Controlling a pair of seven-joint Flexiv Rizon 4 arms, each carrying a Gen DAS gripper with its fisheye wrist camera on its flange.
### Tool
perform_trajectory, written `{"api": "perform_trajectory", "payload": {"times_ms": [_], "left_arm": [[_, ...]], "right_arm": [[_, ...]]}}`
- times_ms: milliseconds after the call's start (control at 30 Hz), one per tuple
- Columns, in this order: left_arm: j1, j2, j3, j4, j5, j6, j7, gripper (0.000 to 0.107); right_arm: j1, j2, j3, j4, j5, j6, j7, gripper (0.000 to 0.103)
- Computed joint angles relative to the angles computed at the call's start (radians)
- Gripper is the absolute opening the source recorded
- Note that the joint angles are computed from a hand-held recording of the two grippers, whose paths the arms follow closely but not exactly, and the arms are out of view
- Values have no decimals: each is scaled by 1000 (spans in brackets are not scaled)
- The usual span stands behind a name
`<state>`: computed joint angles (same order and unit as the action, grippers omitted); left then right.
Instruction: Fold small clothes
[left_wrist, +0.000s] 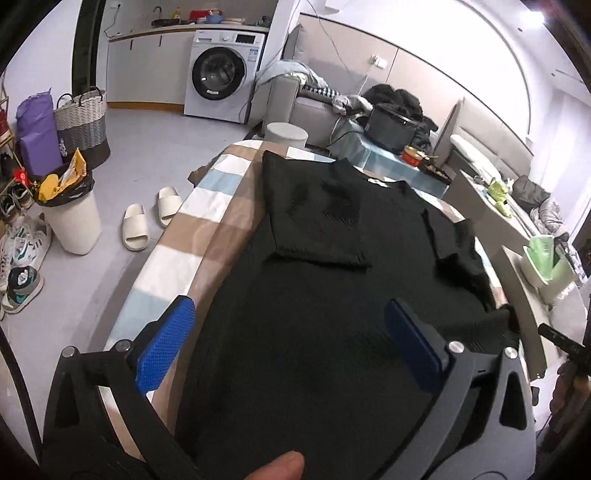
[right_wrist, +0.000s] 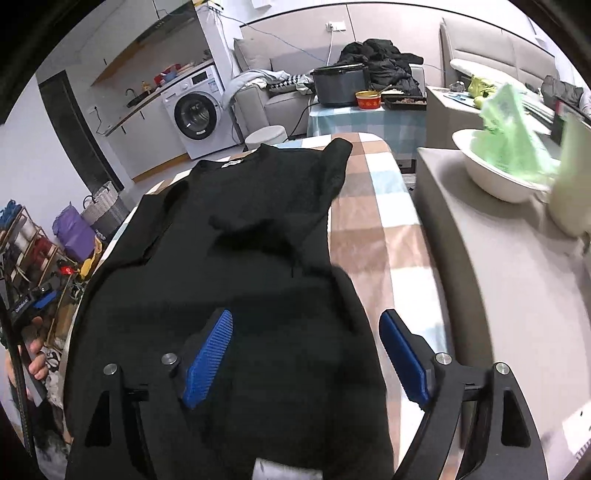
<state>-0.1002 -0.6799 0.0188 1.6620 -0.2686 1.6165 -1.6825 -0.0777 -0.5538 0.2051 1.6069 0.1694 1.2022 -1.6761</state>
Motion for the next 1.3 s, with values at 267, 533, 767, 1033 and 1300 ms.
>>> {"api": "perform_trajectory", "payload": {"times_ms": [267, 533, 767, 1033, 1300], "left_arm": [[19, 142, -17, 264, 9, 136, -32, 102], [-19, 160, 26, 344, -15, 132, -61, 102], [-98, 138, 116, 322, -27, 101, -79, 102], [-73, 127, 107, 292, -12, 62, -80, 102], [-59, 104, 121, 276, 0, 4, -103, 102]], "right_arm": [[-26, 103, -9, 154, 25, -4, -43, 84], [-31, 91, -24, 197, 38, 3, -76, 73], [44, 37, -103, 212, -113, 39, -1, 19], [-87, 112, 36, 202, 31, -154, -202, 7], [-48, 126, -19, 191, 120, -185, -261, 14]]}}
